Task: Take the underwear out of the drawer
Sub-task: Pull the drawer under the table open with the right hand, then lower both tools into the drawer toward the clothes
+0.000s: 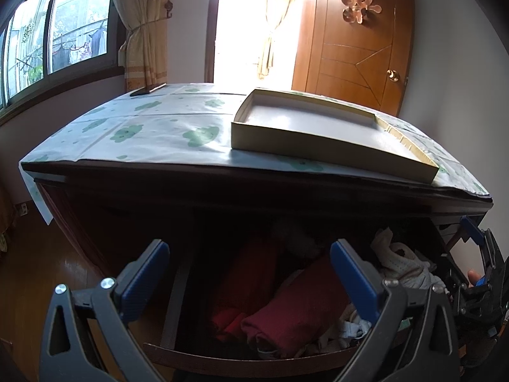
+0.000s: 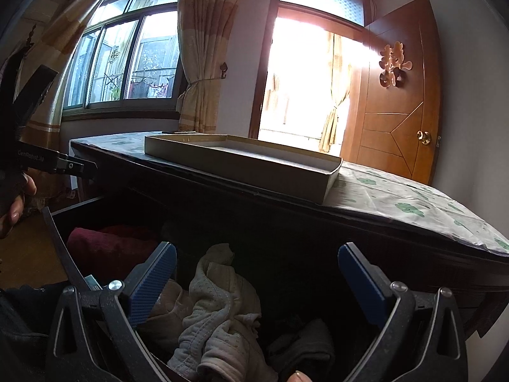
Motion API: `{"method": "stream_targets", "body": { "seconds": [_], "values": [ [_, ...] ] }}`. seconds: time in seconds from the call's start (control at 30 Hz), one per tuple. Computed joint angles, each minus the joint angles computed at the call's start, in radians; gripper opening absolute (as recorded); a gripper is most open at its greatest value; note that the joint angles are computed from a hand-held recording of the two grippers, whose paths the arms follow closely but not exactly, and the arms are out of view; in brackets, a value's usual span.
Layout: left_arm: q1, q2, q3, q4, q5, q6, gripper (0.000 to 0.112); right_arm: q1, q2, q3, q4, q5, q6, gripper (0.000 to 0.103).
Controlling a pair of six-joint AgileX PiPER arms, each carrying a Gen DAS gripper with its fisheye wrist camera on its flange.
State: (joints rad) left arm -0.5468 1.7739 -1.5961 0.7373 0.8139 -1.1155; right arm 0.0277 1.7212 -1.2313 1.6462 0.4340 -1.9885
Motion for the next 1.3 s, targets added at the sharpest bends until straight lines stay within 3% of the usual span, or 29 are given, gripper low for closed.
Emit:
{"method": "stream_targets", "body": {
  "seconds": [0.47, 0.7, 1.1, 1.3],
  "values": [
    [0.002, 0.007, -0.014, -0.035, 0.003, 0.036, 0.103, -0.006, -0.031, -0.028, -0.396, 0.021, 0.412, 0.103],
    [0.002, 0.013, -0.029, -0.061, 0.007, 0.065, 0.103, 0.009, -0.023, -0.083, -0.668, 0.058, 0.669, 0.103],
    [-0.002, 0.067, -0.107, -0.208, 0.038, 0.277, 0.103, 0.042, 0.005, -0.170, -1.012, 0.141, 1.004, 0.103],
    [0.019, 0.120, -0.162, -0.387, 0.056, 0.481, 0.103, 0.025, 0.097, -0.321, -1.116, 0.326, 1.128, 0.103]
  ]
}}
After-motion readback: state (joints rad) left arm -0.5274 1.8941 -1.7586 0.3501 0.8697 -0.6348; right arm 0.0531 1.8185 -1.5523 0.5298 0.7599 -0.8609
